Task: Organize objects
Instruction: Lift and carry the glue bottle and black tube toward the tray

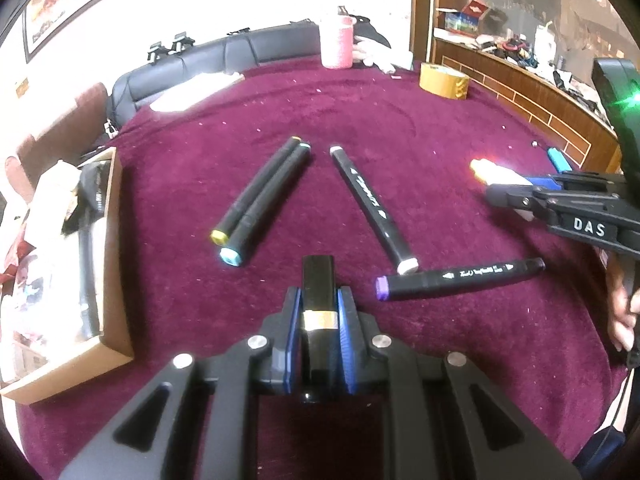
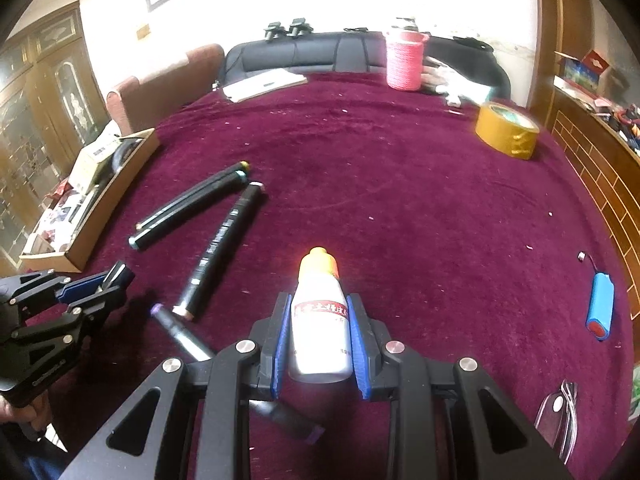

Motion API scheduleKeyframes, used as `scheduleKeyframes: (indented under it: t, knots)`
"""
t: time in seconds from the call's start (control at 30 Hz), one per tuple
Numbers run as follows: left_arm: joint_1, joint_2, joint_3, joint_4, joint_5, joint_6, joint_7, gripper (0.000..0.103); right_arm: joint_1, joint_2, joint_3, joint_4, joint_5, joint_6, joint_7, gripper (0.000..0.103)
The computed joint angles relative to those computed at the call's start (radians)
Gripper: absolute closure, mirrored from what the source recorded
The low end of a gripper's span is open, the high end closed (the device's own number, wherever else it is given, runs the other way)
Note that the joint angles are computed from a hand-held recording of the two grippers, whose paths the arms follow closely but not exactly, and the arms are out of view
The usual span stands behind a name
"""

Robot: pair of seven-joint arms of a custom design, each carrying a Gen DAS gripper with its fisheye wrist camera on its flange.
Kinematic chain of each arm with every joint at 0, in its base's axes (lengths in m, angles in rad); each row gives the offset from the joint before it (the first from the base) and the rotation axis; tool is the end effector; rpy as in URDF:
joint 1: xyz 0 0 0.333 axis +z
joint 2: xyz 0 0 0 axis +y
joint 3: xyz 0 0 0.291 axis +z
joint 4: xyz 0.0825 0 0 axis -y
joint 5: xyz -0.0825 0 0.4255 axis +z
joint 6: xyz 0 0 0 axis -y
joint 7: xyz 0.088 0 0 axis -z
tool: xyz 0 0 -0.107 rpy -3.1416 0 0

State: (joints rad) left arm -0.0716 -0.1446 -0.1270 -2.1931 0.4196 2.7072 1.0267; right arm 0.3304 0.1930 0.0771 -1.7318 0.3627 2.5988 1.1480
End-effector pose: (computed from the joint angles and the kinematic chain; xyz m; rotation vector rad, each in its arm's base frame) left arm 0.5746 -0.1320 0.4761 -1.8049 1.7729 -0.6112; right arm 0.6464 0.2674 0.5030 -2.1470 1.1641 -0.3376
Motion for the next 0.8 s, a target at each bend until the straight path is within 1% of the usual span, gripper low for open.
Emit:
scheduleKeyframes:
  t: [0.17, 0.37, 0.43, 0.6, 0.67, 0.8]
  knots:
    - [0.015, -0.041, 0.003, -0.039, 0.035, 0.035, -0.035, 0.086, 0.014, -0.024, 0.018, 0.002, 0.018, -0.022, -0.025, 0.074]
    - [0.026, -0.118, 0.048, -0.111, -0.020, 0.109, -0.030, 0.086, 0.045, 0.001, 0.043, 0.059, 0.045, -0.066, -0.050, 0.073]
    - [0.012, -0.148, 0.085, -0.140, -0.087, 0.134, 0.007, 0.086, 0.056, 0.024, 0.053, 0.097, 0.061, -0.094, -0.057, 0.073]
    - [0.003, -0.221, 0.155, -0.200, -0.186, 0.183, 0.055, 0.086, 0.088, 0.079, 0.078, 0.186, 0.104, -0.152, -0.073, 0.073]
    - [0.016, -0.249, 0.170, -0.222, -0.200, 0.201, 0.052, 0.086, 0.102, 0.103, 0.089, 0.228, 0.121, -0.169, -0.080, 0.073]
    - [0.099, -0.294, 0.171, -0.253, -0.165, 0.218, -0.006, 0.086, 0.140, 0.173, 0.108, 0.337, 0.139, -0.207, -0.079, 0.073]
